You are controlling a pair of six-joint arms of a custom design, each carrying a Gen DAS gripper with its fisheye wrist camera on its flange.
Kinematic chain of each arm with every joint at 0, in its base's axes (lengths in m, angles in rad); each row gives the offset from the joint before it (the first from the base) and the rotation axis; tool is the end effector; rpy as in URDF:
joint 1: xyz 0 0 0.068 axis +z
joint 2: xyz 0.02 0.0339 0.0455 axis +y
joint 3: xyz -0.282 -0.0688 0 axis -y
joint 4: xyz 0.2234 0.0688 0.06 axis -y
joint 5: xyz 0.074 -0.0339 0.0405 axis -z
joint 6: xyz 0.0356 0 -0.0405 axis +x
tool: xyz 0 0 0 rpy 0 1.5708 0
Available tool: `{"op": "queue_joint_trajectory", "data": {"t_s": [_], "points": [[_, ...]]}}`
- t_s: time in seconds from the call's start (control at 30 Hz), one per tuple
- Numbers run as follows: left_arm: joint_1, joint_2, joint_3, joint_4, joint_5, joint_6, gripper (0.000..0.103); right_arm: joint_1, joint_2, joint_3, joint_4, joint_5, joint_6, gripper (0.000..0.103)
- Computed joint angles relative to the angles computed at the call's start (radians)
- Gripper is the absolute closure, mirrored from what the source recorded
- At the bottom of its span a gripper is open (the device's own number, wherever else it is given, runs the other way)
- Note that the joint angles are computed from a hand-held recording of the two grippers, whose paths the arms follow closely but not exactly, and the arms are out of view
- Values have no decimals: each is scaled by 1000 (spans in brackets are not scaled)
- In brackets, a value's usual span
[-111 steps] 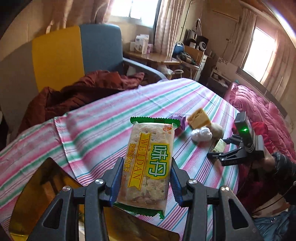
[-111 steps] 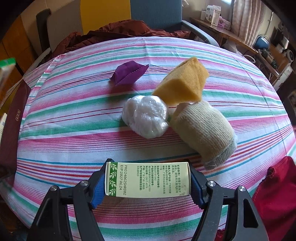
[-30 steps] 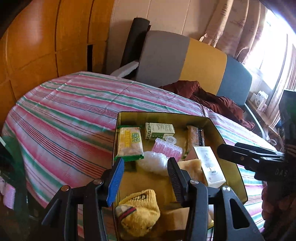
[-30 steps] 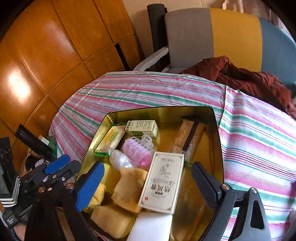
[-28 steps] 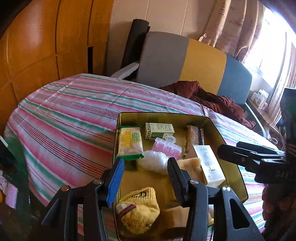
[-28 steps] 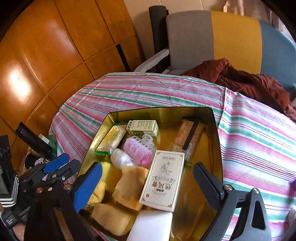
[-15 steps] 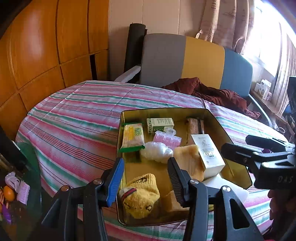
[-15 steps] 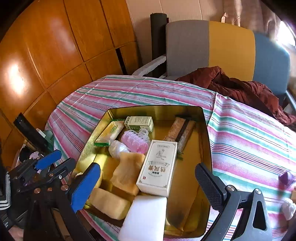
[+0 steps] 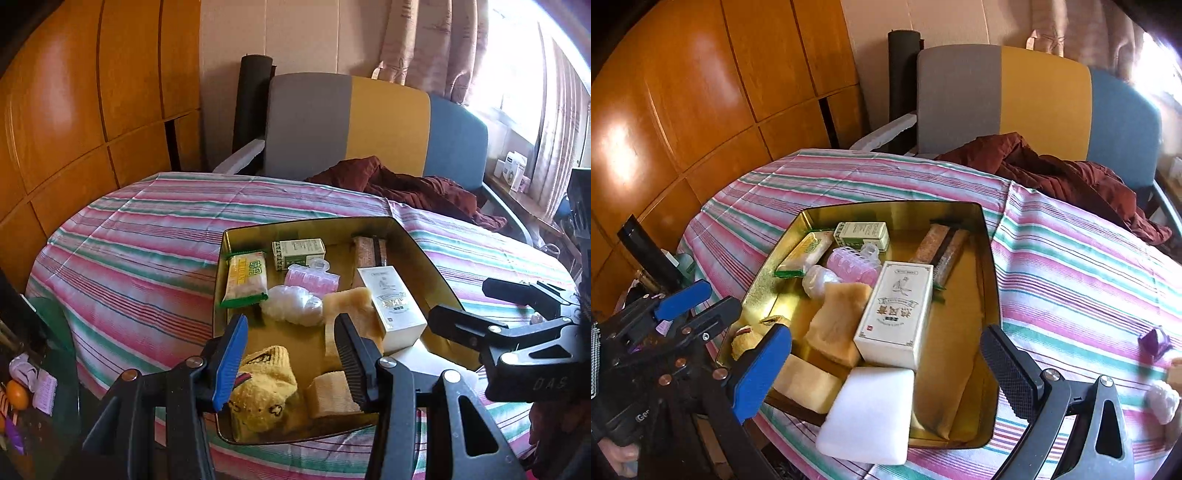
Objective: Organize objects
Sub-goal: 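Withdraw both open grippers from the tray toward the remaining items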
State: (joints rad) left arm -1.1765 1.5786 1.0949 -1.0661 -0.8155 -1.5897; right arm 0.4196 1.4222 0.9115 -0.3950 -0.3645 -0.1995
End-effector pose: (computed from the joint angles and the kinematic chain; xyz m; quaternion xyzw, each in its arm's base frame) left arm 0.1199 -0.2208 0.2463 -0.1924 0.8976 0.0645 0.3914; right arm 0.2402 0.1210 0.2511 -0.3395 0.8674 0.2055 0.3003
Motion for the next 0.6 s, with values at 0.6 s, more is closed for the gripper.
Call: {"op": "queue_joint_trajectory", "data": {"t_s": [0.6], "points": [[-22,92,158,-52,-30,100,54,-179,-20,-23,-19,-56,-49,0]]}}
